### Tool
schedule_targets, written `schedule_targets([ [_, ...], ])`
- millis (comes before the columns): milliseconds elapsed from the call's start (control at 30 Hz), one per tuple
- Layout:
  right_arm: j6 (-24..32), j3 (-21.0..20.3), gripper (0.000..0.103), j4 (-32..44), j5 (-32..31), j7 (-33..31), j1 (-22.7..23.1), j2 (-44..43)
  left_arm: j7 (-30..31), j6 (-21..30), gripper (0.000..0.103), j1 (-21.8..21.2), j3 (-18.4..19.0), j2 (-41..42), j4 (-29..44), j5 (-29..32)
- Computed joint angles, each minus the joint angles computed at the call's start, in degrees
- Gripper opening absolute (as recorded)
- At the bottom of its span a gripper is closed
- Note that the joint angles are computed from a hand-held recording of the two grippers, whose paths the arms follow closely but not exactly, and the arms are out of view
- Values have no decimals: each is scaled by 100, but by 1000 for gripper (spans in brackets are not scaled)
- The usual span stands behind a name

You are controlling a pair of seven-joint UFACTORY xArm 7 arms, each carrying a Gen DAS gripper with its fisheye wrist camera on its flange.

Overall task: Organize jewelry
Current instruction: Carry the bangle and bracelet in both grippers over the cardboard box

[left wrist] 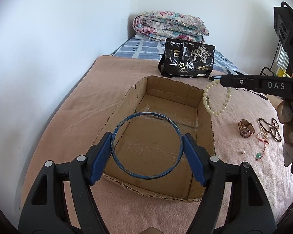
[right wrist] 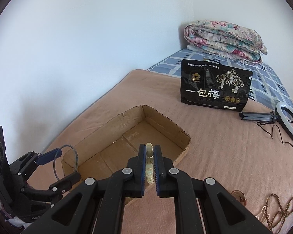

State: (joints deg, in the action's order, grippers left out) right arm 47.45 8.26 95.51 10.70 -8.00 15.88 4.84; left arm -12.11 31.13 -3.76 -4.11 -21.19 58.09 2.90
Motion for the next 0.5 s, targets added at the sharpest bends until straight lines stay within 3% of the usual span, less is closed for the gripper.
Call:
schedule_targets([
  [500,104,9,5,506,-245,196,82,643,68,61,74,-61,11,224,79,-57],
])
